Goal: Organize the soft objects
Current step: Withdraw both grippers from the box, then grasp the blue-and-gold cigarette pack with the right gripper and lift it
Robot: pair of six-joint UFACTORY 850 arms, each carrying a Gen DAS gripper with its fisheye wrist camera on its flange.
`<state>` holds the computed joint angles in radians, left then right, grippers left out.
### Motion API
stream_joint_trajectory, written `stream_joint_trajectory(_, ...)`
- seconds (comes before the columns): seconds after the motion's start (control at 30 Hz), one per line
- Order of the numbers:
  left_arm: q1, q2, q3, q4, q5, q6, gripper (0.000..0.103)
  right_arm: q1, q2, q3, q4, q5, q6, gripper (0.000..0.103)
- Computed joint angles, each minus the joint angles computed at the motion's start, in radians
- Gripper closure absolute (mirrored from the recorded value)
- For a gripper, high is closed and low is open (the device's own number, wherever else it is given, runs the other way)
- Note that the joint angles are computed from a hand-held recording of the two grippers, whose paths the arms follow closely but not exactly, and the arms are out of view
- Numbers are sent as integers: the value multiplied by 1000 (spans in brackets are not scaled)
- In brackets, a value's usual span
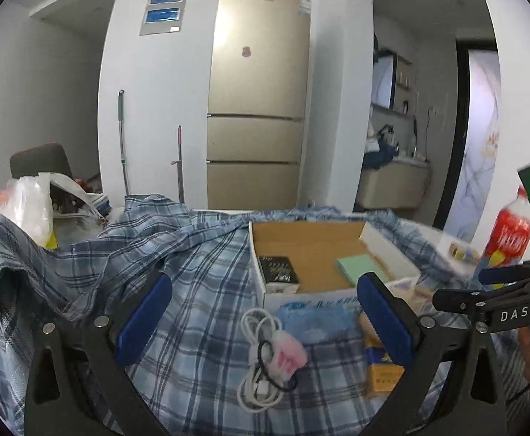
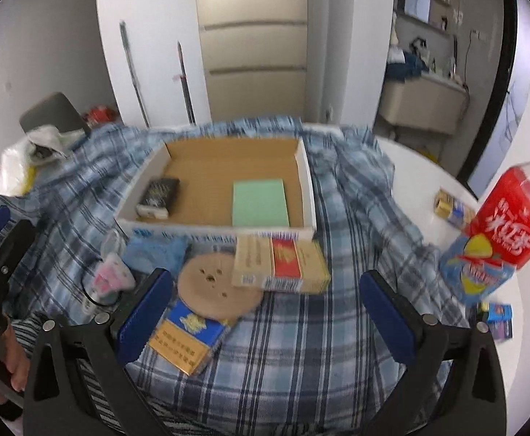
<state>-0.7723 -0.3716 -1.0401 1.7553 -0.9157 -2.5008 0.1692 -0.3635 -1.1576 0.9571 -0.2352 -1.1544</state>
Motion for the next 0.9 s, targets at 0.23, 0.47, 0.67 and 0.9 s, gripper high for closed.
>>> stream_joint_trajectory(0.23, -15, -14, -6, -8, -39, 13, 0, 31, -62, -55, -297, -107, 370, 1)
stream_joint_trajectory(0.47, -20, -12, -2, 3, -57, 7, 0, 69, -120, -96, -487, -176, 602, 4)
stream_joint_trajectory(0.67, -3, -10, -7, -11, 6, 14, 0, 84, -146, -116, -537, -216, 634, 21)
stream_joint_trajectory(0.9, 1, -3, 3, -7, 14, -7, 0, 91, -133, -99, -581, -206, 608, 37)
